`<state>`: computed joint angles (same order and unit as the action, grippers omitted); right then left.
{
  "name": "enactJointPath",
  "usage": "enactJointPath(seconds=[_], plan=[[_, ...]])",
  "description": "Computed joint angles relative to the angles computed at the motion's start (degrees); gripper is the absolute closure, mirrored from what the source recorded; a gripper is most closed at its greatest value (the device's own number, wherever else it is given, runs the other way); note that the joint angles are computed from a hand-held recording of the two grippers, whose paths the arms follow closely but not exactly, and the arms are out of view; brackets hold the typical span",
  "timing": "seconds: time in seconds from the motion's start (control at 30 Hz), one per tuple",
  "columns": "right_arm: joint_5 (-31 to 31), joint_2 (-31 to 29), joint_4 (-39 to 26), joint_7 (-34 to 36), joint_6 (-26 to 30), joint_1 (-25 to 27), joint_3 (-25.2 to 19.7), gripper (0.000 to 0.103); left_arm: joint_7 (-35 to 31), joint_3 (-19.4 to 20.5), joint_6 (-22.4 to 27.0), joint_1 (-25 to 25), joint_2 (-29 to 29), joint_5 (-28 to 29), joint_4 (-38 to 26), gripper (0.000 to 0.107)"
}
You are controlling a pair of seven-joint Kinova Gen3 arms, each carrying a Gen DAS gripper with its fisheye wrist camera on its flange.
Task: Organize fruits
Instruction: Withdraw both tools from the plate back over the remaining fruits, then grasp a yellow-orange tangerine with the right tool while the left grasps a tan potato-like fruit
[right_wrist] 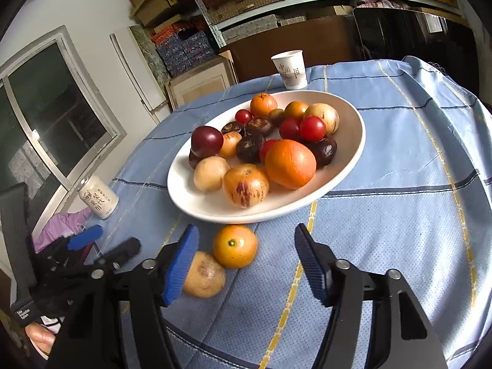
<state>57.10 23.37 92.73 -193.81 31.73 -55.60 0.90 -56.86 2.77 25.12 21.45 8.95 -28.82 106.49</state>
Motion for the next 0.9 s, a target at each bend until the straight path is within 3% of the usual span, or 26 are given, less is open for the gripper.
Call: enactJointPath(seconds=[0.07,0.27,0.47,0.67,0.9], plan=[[-1.7,0.4,-0.7,2.3,0.0,0.9,-0.9,0.036,2.5,-1.2,-0.1,1.1,-0.3,-2.2,0.4,0.010],[-6.1,2.5,-4.2,9.0,2.3,0.7,-1.1,0.036,1.7,0.2,0.6,0.1,-0.8,-1.8,0.0,0.010],[-7.8,2.7,-4.4,8.9,1.6,-0.2,0.8,0.036,-3.4,1.7,1.1,-2.7,-0.9,4.7,-0.7,0.010],[-10.9,3.5,-5.6,11.9,1.0,0.8,0.6,0.048,-4.2,1.1,1.5,-2.7,-0.1,6.2,-1.4,0.010],[-13.4,4.2,-6.5,13.9,0.2,0.4,1.9,0.051,-3.0,0.4,1.4,-1.6,0.1,4.9,-1.2,0.010]])
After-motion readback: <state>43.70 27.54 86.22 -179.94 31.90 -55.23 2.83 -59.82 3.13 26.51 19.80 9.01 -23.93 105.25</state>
